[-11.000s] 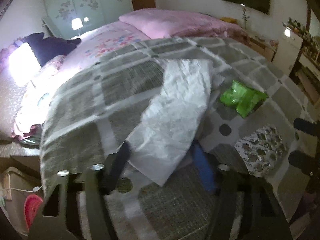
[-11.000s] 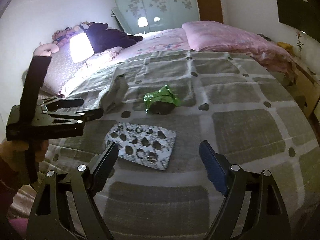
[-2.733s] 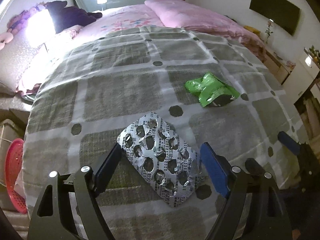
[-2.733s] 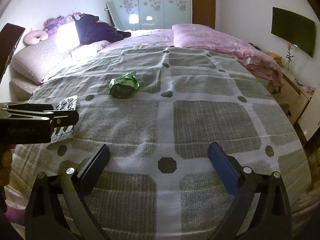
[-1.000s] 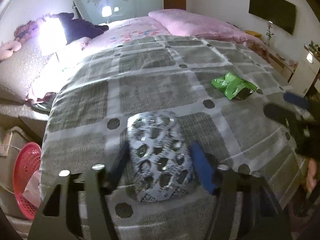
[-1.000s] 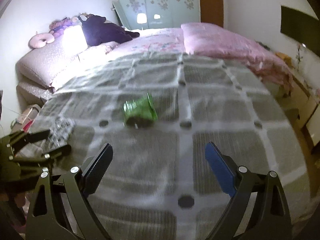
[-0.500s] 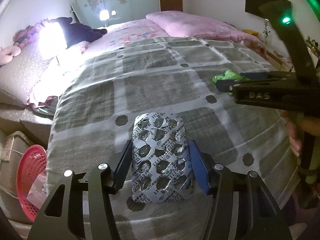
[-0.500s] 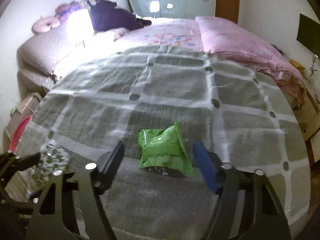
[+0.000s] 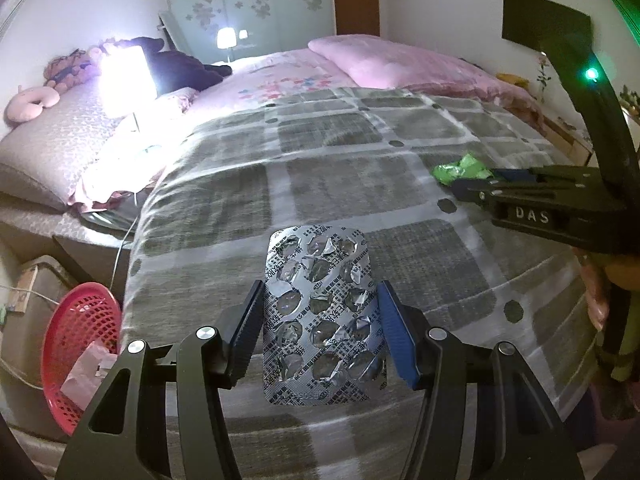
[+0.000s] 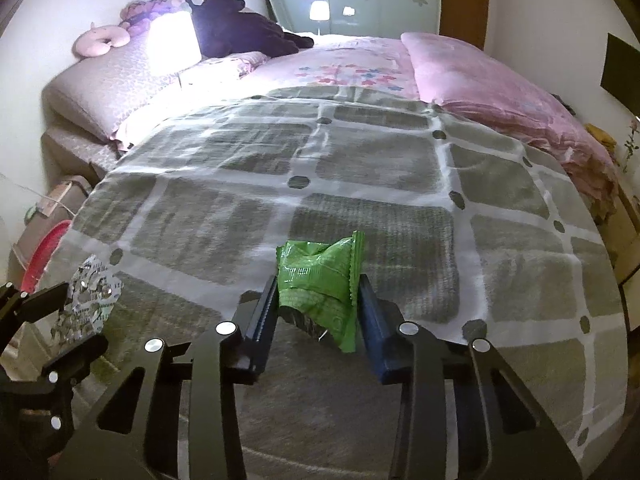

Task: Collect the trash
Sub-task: 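Carry the blister pack in the left tool to the wastebasket while the right carries the wrapper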

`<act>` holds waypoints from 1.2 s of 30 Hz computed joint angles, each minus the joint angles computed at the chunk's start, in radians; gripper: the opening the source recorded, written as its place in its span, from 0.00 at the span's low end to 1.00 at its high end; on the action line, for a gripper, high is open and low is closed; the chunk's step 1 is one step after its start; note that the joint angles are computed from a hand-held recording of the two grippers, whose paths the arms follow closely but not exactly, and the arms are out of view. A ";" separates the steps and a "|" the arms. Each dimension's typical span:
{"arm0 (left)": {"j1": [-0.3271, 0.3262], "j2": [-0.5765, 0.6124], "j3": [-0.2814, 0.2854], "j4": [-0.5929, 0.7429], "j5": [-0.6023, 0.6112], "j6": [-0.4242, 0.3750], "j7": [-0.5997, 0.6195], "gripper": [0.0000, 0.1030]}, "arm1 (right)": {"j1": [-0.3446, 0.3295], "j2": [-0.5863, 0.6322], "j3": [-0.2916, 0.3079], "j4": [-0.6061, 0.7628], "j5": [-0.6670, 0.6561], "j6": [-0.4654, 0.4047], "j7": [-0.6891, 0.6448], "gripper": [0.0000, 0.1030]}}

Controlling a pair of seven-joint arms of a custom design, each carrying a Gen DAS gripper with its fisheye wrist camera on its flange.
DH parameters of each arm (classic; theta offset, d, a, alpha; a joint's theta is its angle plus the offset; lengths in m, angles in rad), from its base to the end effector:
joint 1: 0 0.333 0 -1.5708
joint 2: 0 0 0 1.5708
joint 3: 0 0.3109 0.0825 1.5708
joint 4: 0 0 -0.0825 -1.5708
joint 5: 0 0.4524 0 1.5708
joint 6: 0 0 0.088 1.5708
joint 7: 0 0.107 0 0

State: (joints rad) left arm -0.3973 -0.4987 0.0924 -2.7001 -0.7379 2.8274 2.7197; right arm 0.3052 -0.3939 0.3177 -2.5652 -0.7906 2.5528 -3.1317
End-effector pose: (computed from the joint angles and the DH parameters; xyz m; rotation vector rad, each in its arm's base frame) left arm 0.4526 -0.1092 0.3972 -0.9752 2.4494 -0.8950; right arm 0.4011 0.2938 0.3839 -1.4568 2.1031 -0.7181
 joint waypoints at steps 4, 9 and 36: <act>0.002 -0.005 0.008 -0.001 -0.008 0.011 0.006 0.52 | 0.002 0.004 0.006 0.005 -0.009 0.022 0.014 0.36; 0.004 -0.012 0.019 -0.001 -0.014 0.024 0.008 0.52 | 0.006 0.011 0.013 0.017 -0.018 0.034 0.023 0.36; 0.078 -0.036 0.116 0.026 0.063 0.110 -0.052 0.52 | 0.082 0.198 -0.024 0.199 -0.118 0.094 0.020 0.36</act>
State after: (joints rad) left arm -0.3193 -0.5351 0.2086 -2.6745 -0.6749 2.9374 2.6675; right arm 0.3871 -0.1962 0.2940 -2.3665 -0.9087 2.6466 -3.1114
